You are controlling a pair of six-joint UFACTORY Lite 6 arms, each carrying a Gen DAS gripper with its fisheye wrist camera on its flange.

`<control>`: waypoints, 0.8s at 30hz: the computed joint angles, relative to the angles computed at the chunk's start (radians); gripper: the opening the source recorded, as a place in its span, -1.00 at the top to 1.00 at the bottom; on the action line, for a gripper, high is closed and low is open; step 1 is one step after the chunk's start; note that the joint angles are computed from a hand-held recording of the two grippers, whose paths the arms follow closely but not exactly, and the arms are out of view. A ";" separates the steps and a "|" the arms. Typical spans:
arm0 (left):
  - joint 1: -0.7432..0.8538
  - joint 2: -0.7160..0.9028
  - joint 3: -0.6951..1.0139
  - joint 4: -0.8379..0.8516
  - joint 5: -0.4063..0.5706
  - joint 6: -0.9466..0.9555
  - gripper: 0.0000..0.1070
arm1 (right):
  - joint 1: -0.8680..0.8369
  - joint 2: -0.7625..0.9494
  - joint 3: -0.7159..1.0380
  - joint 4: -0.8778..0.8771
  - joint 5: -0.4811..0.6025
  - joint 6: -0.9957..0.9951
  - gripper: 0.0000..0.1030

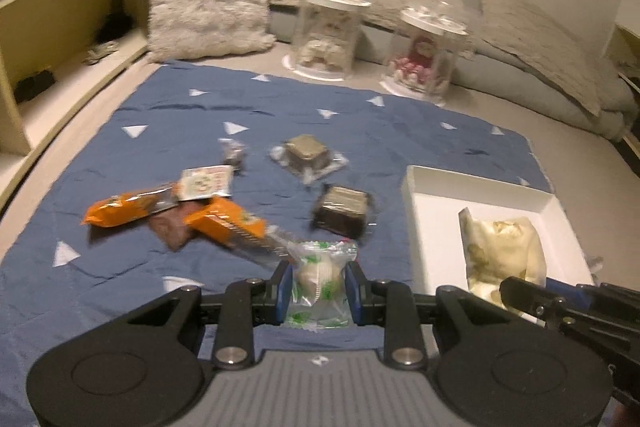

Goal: Organize snacks
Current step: 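Carry both snacks over the white tray and open both tools to drop them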

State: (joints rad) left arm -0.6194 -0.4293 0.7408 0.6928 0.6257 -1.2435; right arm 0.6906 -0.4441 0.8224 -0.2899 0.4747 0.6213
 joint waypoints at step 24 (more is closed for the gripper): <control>-0.233 0.940 0.805 -0.195 -0.195 0.092 0.43 | -0.946 -0.039 -0.145 0.805 0.067 -1.245 0.50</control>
